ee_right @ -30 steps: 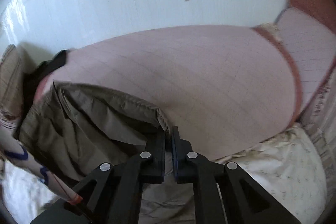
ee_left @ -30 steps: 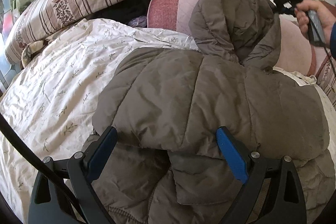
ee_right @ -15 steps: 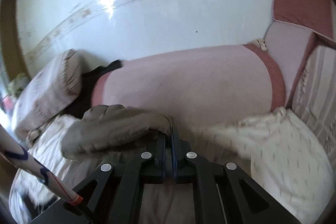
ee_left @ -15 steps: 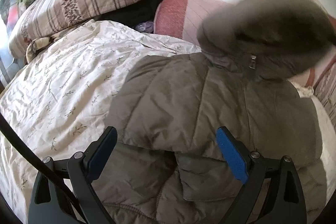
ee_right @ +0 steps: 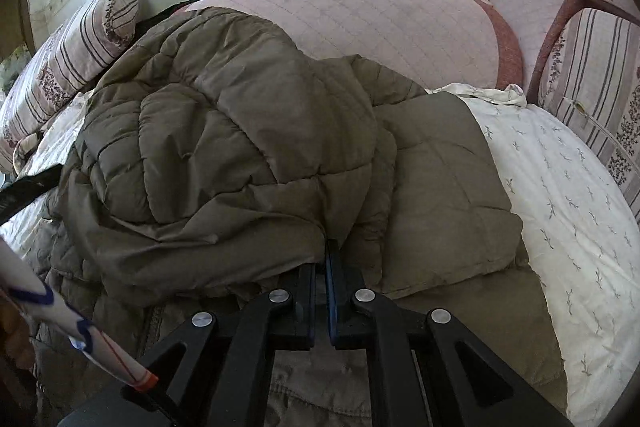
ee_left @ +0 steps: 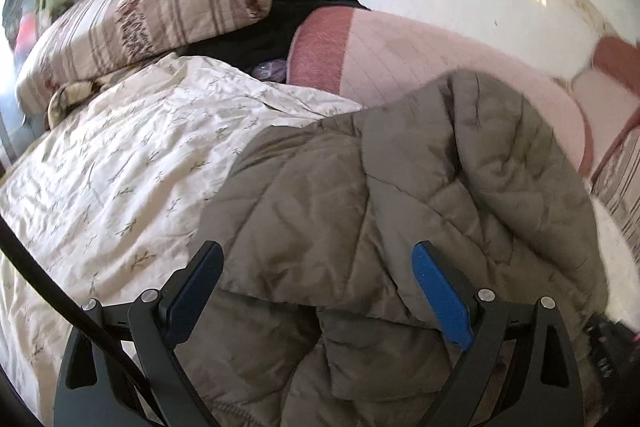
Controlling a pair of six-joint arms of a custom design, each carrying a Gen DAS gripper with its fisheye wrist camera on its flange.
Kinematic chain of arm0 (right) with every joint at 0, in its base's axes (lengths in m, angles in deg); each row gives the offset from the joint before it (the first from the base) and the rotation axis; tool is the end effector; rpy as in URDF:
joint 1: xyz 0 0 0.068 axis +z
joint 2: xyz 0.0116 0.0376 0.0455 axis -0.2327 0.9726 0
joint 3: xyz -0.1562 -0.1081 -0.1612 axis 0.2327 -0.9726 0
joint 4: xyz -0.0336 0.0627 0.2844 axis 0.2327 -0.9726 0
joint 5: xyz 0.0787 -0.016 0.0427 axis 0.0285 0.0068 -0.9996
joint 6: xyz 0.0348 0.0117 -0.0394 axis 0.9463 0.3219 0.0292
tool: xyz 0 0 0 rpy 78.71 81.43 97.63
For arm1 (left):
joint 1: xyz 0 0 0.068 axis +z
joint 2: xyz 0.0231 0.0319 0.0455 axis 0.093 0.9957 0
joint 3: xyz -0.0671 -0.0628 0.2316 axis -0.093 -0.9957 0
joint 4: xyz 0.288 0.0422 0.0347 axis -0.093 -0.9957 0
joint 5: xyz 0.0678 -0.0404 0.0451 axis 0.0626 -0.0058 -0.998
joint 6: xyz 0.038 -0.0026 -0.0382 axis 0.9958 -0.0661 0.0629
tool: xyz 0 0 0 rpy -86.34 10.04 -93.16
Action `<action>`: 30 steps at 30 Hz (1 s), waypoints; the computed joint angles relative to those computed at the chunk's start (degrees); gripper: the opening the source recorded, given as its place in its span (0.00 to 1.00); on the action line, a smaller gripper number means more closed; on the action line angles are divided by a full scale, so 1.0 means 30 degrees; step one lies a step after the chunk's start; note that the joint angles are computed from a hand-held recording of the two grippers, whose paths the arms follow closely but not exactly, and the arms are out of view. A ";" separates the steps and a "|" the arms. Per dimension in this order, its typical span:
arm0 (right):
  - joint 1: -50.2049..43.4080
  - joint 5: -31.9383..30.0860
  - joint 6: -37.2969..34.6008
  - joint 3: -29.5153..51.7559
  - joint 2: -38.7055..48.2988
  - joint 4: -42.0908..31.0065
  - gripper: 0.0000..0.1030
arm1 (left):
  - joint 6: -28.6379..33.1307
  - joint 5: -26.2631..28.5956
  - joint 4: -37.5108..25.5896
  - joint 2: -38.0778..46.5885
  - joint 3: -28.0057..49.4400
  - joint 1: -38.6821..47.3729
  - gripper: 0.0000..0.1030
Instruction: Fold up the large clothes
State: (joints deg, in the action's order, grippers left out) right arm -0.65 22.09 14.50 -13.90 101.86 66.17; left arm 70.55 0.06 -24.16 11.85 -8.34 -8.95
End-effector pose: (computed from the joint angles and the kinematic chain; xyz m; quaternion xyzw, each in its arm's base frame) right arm 0.2316 0.0421 0.1325 0.1346 0.9150 -0.0199 0.3799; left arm 0.3572 -0.0900 0.2161 0.0342 0.9083 -0.0737 0.4103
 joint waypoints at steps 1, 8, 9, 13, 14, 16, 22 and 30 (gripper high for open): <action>-0.0128 -0.0225 0.0012 -0.0121 0.0022 0.0167 0.04 | 0.0049 -0.0195 -0.0068 0.0439 0.0235 -0.0186 0.92; -0.0695 -0.0971 -0.0644 -0.0165 -0.1276 -0.1284 0.12 | 0.0581 -0.0828 -0.1411 0.2446 0.1743 -0.0667 0.94; -0.0636 -0.1036 -0.0922 -0.0050 -0.1891 -0.2003 0.16 | 0.0614 -0.0836 -0.1432 0.2460 0.1745 -0.0663 0.94; 0.0458 0.0382 -0.1825 -0.0060 -0.5819 -0.4579 0.24 | 0.0618 -0.0839 -0.1445 0.2455 0.1722 -0.0676 0.95; 0.0340 0.0057 -0.1767 -0.0019 -0.6819 -0.4931 0.24 | 0.0602 -0.0853 -0.1441 0.2472 0.1731 -0.0688 0.95; -0.0244 -0.0859 -0.1235 0.0069 -0.8141 -0.4922 0.24 | 0.0583 -0.0906 -0.1454 0.2457 0.1737 -0.0700 0.95; -0.1426 -0.2932 0.0365 0.1099 -0.2638 -0.0213 0.24 | 0.0525 -0.0944 -0.1377 0.2383 0.1603 -0.0726 0.95; -0.3052 -0.5673 0.1223 0.1931 0.4073 0.2701 0.24 | 0.0597 -0.1095 -0.1407 0.2463 0.1646 -0.0840 0.97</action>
State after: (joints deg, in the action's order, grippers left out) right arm -9.81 5.07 18.17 -8.11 114.08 74.27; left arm 72.34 -3.23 -28.38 19.24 -3.40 -11.47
